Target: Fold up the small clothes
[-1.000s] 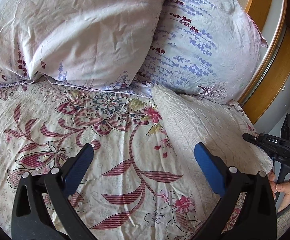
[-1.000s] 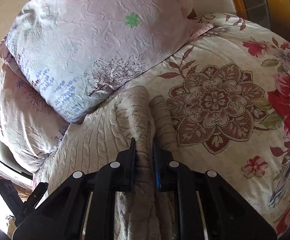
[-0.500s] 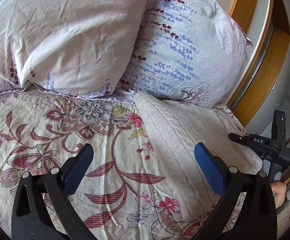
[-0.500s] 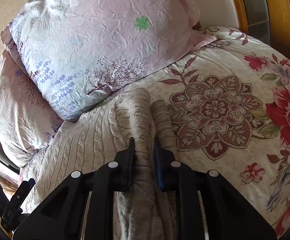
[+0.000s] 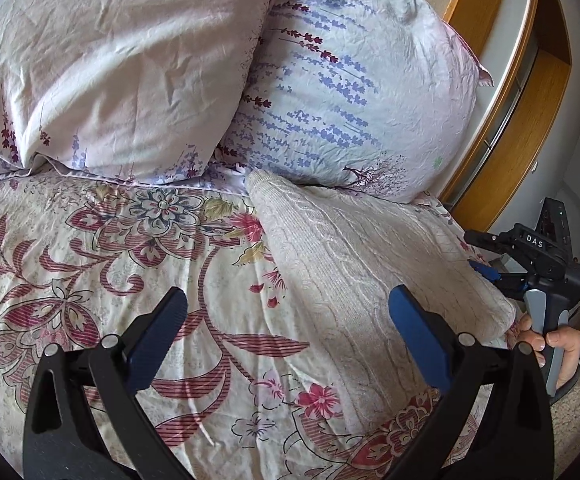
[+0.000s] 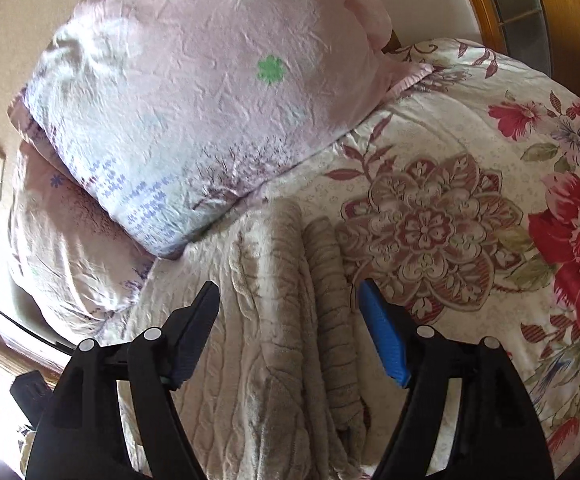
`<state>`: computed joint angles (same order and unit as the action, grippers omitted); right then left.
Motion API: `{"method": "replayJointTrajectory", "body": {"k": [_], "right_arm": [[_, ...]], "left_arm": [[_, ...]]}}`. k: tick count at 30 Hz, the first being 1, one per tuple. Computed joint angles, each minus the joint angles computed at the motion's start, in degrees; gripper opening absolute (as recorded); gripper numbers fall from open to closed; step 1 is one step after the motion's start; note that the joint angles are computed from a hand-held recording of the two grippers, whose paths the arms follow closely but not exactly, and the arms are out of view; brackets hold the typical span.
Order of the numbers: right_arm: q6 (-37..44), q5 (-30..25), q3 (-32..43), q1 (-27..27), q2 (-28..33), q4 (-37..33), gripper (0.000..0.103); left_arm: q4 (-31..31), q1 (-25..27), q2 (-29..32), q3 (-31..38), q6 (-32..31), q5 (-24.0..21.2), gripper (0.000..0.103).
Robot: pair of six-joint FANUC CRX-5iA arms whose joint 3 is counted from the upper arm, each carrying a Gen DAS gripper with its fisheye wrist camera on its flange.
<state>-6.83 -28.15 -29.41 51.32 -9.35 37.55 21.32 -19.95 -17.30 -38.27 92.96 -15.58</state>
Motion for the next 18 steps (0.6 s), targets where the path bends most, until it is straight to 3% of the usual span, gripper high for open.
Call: {"method": "replayJointTrajectory", "body": {"k": [2, 7, 10, 11, 15, 18], "right_arm": [[5.2, -0.2, 2.4, -1.2, 0.6, -5.2, 0.073], [22.7, -5.5, 12.7, -3.7, 6.6, -21.7, 0.072], [31.7, -6.5, 17.2, -5.4, 9.8, -30.6, 0.043], [34.9, -6.5, 18.4, -5.7, 10.6, -33.0, 0.026], [28.8, -6.0, 16.5, -4.1, 10.7, -22.9, 0.010], [23.2, -5.6, 14.8, -4.7, 9.8, -19.4, 0.010]], "left_arm": [[5.9, 0.0, -0.1, -1.8, -4.9, 1.2, 0.101], [11.6, -0.7, -0.1, -3.4, -10.6, 2.4, 0.101], [13.5, -1.0, 0.1, -3.7, -12.8, 2.6, 0.101], [14.5, -1.1, 0.2, -3.9, -13.9, 2.9, 0.101], [18.0, -1.9, 0.4, -4.6, -17.6, 4.0, 0.101], [18.4, -2.4, 0.3, -4.7, -19.2, 4.6, 0.101]]}}
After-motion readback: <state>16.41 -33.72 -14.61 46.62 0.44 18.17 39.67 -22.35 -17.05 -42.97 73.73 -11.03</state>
